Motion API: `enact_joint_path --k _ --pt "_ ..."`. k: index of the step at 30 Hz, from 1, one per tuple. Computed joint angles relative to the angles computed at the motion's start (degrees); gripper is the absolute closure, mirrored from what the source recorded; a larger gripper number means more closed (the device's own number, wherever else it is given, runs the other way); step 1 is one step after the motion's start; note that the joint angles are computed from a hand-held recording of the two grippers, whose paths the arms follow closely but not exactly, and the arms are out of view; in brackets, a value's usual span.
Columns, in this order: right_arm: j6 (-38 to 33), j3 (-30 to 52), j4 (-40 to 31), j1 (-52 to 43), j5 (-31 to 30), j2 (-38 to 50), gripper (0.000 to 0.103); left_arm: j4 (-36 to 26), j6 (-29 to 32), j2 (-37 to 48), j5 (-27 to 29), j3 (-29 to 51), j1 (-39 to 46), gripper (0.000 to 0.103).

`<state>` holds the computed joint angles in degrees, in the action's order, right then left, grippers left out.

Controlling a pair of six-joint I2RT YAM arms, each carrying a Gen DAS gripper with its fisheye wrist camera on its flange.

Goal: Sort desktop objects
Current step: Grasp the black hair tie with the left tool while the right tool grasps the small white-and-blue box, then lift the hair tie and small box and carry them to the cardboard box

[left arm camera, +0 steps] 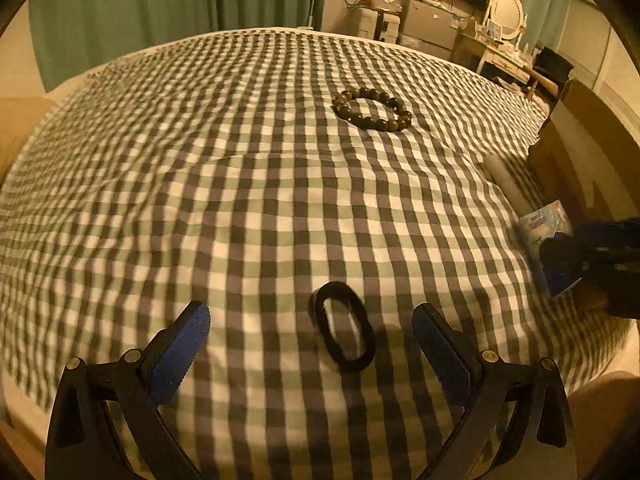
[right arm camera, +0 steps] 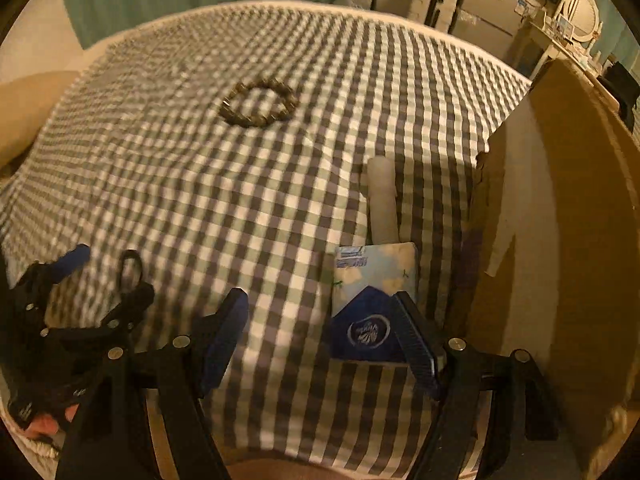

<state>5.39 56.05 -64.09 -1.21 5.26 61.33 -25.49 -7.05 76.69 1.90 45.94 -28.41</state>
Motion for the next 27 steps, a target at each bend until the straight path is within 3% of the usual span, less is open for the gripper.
enact_joint_path --k 3,8,9,12,13,15,16,18,19,23,27 --pt "0.1 0.4 0.9 -0.8 1.0 3.6 0.032 1.5 0.0 1.7 1.5 -0.1 0.6 0.000" --pt "2.8 0.9 0.5 2.6 8.3 8.0 0.032 0.4 2.0 3.4 -1.7 1.1 -1.0 0.019" --pt "3.2 0.9 0.3 3.4 10.2 8.8 0.032 0.4 2.0 3.1 -1.1 1.1 -0.9 0.029" --pt "3.3 1.3 0.1 4.4 13.5 11.0 0.031 0.9 2.4 1.9 -0.5 0.5 -0.2 0.075" --pt "3.2 1.4 0.1 4.5 14.2 11.7 0.031 1.0 2.4 1.4 0.2 0.3 0.4 0.086" --pt "3.1 1.6 0.4 4.4 15.5 13.0 0.031 0.7 2.3 0.6 1.3 0.1 1.4 0.093" --pt "3.3 1.8 0.3 4.5 16.2 13.4 0.034 0.6 2.2 0.3 1.9 0.0 1.9 0.096" --pt "4.3 2.1 -0.2 5.1 19.3 13.6 0.053 0.6 1.9 -0.5 3.3 0.0 3.0 0.097" --pt "4.5 2.1 -0.6 4.9 21.0 13.1 0.071 0.6 1.8 -0.8 3.9 -0.1 3.5 0.097" --pt "1.2 2.5 -0.4 -0.4 13.4 6.7 0.078 -0.1 1.3 -2.5 5.0 -0.4 4.5 0.097" --pt "-0.6 5.3 -2.3 -6.9 -2.5 0.7 0.080 -0.7 1.1 -5.4 5.3 -1.6 5.3 0.097"
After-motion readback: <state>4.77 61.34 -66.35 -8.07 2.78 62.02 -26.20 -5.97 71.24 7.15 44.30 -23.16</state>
